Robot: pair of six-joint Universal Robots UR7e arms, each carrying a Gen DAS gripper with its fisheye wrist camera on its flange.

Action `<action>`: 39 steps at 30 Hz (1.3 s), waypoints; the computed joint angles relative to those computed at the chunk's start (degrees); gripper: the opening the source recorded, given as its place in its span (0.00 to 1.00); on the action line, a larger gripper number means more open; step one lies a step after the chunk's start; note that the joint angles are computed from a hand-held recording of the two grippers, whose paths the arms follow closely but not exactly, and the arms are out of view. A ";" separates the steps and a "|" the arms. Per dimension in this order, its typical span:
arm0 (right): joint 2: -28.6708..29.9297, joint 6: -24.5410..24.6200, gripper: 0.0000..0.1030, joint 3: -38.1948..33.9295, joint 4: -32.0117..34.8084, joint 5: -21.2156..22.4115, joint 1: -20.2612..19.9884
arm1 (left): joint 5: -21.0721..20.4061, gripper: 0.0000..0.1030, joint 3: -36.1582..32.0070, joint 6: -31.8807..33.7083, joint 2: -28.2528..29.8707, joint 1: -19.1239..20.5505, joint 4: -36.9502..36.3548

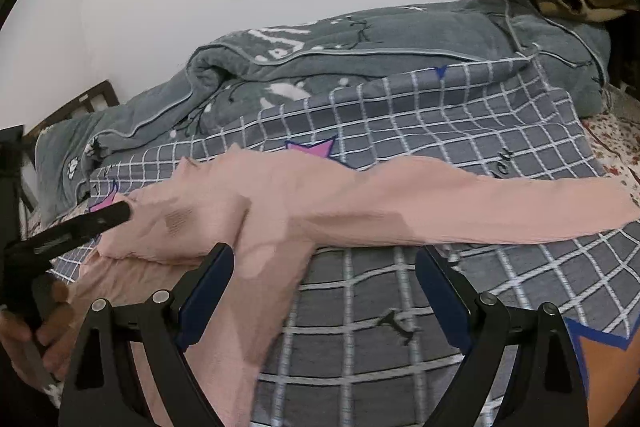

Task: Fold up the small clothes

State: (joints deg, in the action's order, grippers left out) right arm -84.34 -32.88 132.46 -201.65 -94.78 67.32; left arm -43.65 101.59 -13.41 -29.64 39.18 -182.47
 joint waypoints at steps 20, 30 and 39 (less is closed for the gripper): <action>13.93 -6.90 0.59 -6.44 -0.22 -12.93 11.70 | 1.00 0.53 -0.38 -3.92 -2.25 10.52 1.52; 18.84 -9.22 0.60 -10.87 4.79 -14.86 14.21 | -1.18 0.53 -1.62 -7.93 -2.24 11.94 2.41; 22.11 -12.10 0.18 -11.21 1.28 -17.11 14.53 | -0.77 0.53 -1.11 -8.04 -2.21 11.67 1.49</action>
State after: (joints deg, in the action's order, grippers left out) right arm -62.22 -44.97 121.24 -200.37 -111.89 81.86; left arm -44.42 100.48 -21.45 -31.84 50.85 -180.98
